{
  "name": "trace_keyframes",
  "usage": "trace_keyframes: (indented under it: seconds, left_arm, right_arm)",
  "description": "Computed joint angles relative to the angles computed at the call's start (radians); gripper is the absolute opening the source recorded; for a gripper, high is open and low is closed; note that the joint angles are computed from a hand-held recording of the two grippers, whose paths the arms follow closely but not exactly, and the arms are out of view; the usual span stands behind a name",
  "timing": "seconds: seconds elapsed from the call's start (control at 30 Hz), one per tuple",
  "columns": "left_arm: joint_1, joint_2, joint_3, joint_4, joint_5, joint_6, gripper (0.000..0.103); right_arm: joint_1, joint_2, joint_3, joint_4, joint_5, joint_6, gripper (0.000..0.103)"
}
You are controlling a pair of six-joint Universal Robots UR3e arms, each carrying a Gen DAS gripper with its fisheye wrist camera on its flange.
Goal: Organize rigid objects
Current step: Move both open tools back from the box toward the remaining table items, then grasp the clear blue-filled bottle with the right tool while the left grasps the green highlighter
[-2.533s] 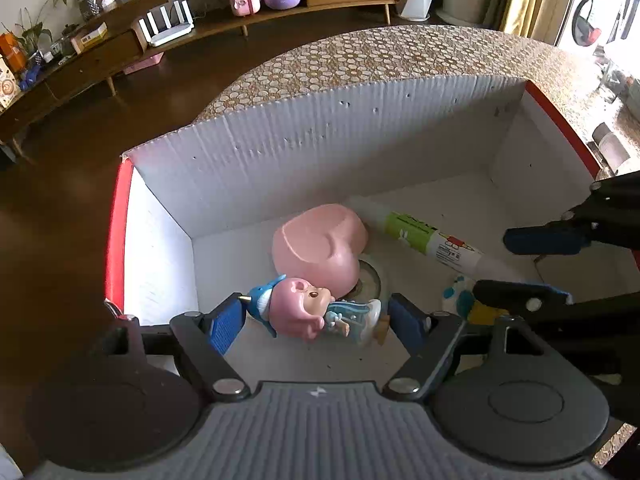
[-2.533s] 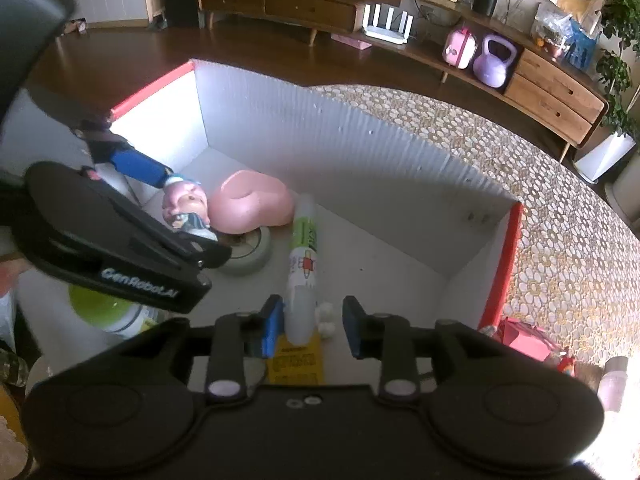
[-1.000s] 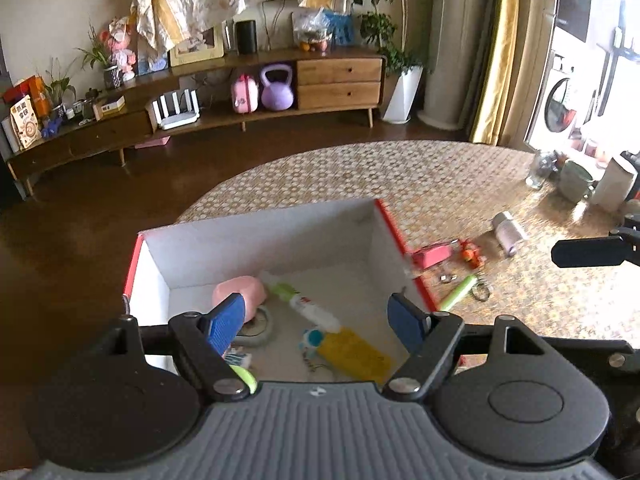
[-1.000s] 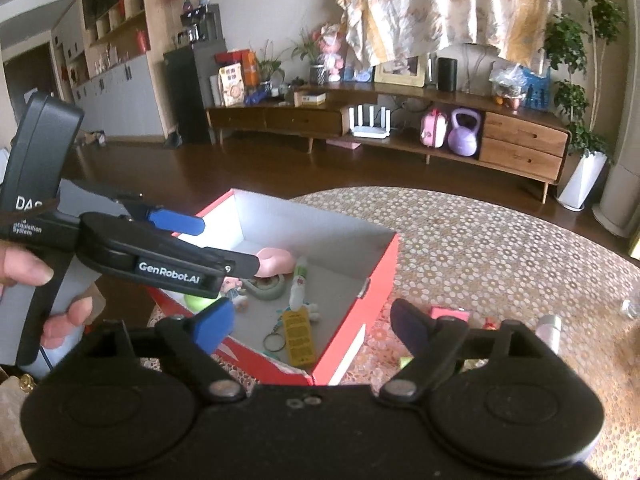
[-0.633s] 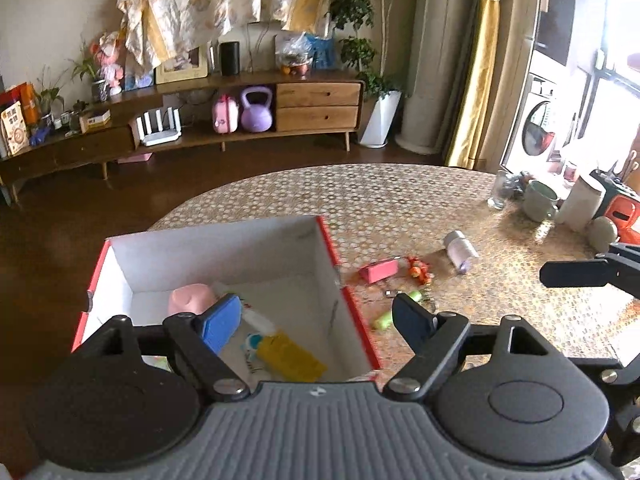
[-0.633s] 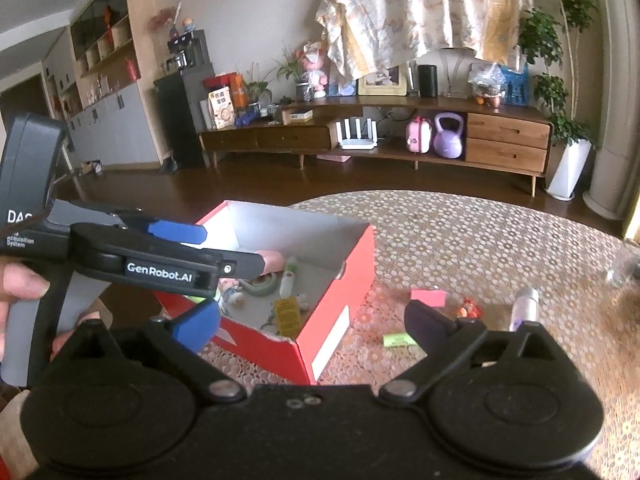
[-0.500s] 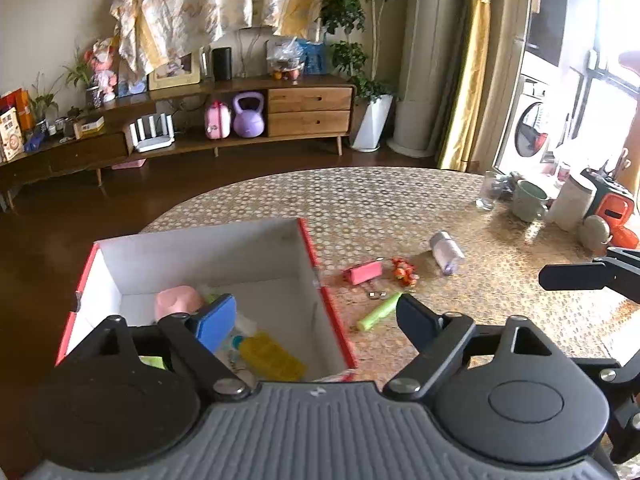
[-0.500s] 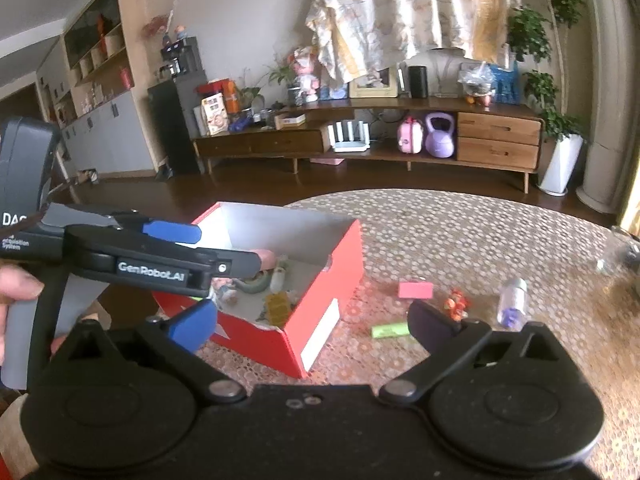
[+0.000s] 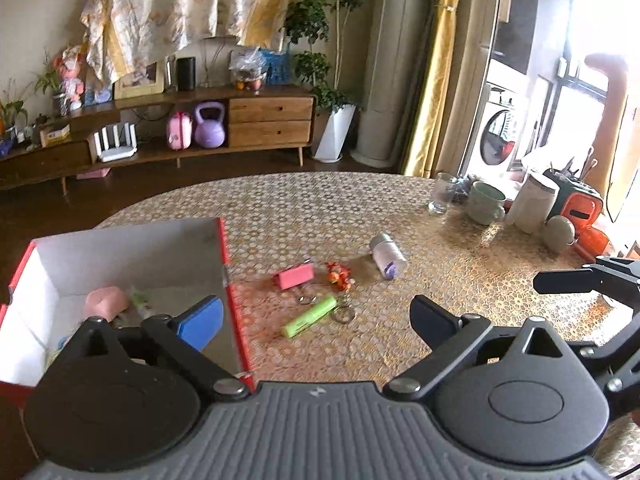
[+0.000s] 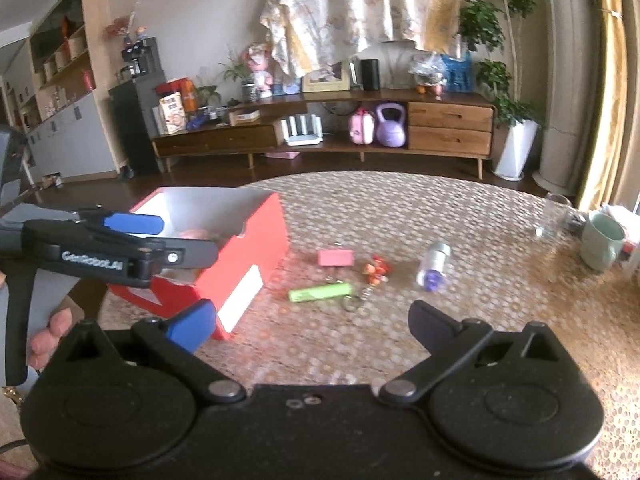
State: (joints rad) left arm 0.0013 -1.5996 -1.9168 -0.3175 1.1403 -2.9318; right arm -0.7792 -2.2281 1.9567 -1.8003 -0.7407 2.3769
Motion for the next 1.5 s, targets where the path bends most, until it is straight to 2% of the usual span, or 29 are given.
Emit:
trace_keyframes:
  seconds: [0.13, 0.23, 0.47, 0.6, 0.67, 0.83, 1.1, 1.3, 1.43, 1.5]
  left_arm:
    - [-0.075, -0.080, 0.019, 0.085, 0.087, -0.055, 0.101]
    - [-0.120, -0.145, 0.056, 0.098, 0.143, -0.072, 0.101]
    - [-0.189, -0.322, 0.149, 0.181, 0.204, -0.080, 0.100]
    - [-0.207, -0.402, 0.207, 0.197, 0.190, -0.076, 0.100]
    - [-0.222, -0.444, 0.237, 0.216, 0.211, -0.072, 0.100]
    - [-0.244, -0.547, 0.353, 0.190, 0.227, -0.089, 0.100]
    - [-0.303, -0.698, 0.521, 0.158, 0.320, -0.143, 0.099]
    - [-0.295, -0.775, 0.606, 0.116, 0.328, -0.177, 0.084]
    - [-0.281, -0.801, 0.622, 0.115, 0.329, -0.184, 0.070]
    - [-0.278, -0.813, 0.635, 0.105, 0.334, -0.180, 0.067]
  right_arm:
    - [-0.035, 0.038, 0.011, -0.041, -0.007, 0.001, 0.103]
    - [-0.050, 0.074, 0.024, -0.088, -0.015, 0.002, 0.103]
    - [0.019, 0.239, 0.031, -0.353, -0.104, 0.120, 0.103]
    - [0.070, 0.345, 0.018, -0.505, -0.162, 0.184, 0.103]
    - [0.093, 0.401, 0.004, -0.556, -0.182, 0.203, 0.103]
    - [0.147, 0.539, -0.060, -0.624, -0.228, 0.241, 0.100]
    - [0.223, 0.746, -0.184, -0.699, -0.303, 0.286, 0.096]
    - [0.263, 0.875, -0.296, -0.693, -0.341, 0.313, 0.086]
    - [0.288, 0.942, -0.349, -0.697, -0.362, 0.326, 0.081]
    - [0.300, 0.970, -0.370, -0.706, -0.376, 0.331, 0.080]
